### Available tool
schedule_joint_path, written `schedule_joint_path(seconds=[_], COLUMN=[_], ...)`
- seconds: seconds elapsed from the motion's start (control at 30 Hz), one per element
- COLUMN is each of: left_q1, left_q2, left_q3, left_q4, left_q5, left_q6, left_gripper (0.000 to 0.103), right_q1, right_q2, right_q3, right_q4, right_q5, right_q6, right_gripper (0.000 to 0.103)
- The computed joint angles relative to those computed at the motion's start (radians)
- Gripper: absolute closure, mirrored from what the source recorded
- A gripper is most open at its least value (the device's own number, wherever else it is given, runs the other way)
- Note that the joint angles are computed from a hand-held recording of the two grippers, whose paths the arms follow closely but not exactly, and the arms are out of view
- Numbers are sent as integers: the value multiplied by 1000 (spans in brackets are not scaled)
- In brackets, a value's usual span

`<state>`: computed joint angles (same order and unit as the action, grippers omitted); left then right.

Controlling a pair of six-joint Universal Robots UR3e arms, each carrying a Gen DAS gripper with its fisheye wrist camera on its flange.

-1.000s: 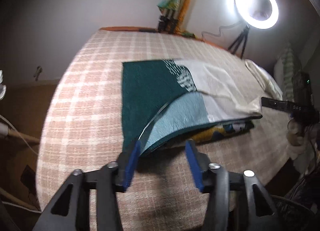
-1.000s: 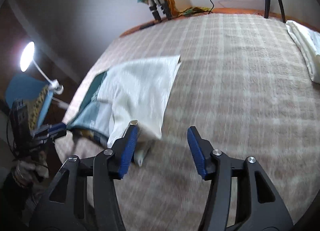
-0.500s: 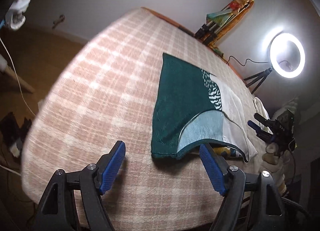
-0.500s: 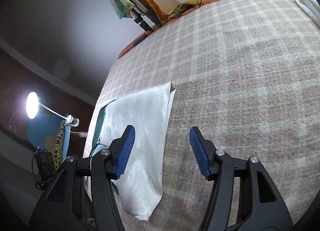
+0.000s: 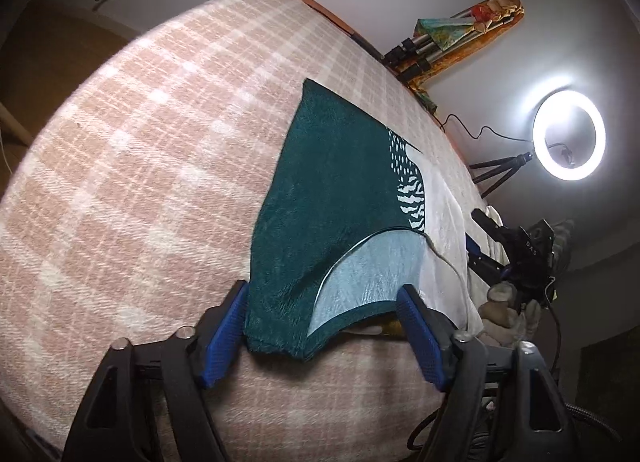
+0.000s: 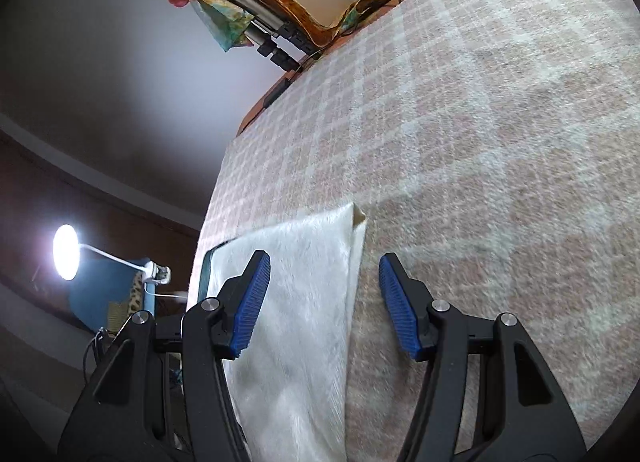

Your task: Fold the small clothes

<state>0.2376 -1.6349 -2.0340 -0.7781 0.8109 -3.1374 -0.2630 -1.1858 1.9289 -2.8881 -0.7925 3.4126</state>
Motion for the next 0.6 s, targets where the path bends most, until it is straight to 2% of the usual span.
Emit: schedule_joint_path(seconds=[0.1,0.13,0.2,0.27,0.3,0.33,0.37,0.43,0.6], left_q1=[-26,-35,-47,-62,-75,-83,-90,-100,-112], left_q2=[-27,-40,-63,-65,-68,-63,-57,-38,9], left_q3=[23,40,61,69,76,75,71,62,42], left_q4=[37,31,33,45,54,66,81,101,145], left_q5=[23,30,41,69,95,114,131,157,182], left_q6=[-35,-41,-56,-67,-68,-68,-67,-60,-49], left_gripper=[47,58,67,77,86,90,91,96,99], right_q1=[36,48,73,100,112,126,137,152,200], right_q2=[32,38,53,68,68,68,68,60,15], right_q3=[-62,-83,-122,-163,-173,-186,-199,-209,-225], right_q4=[14,25,45,85,97,116,133,145,155], right_q5=[-26,-36,-57,-81,-103,-127,-143,-167,-257], right_q6=[6,5,10,5,3,-2,-7,-10,-12], right_gripper=[43,43,48,65,69,80,89,93,97])
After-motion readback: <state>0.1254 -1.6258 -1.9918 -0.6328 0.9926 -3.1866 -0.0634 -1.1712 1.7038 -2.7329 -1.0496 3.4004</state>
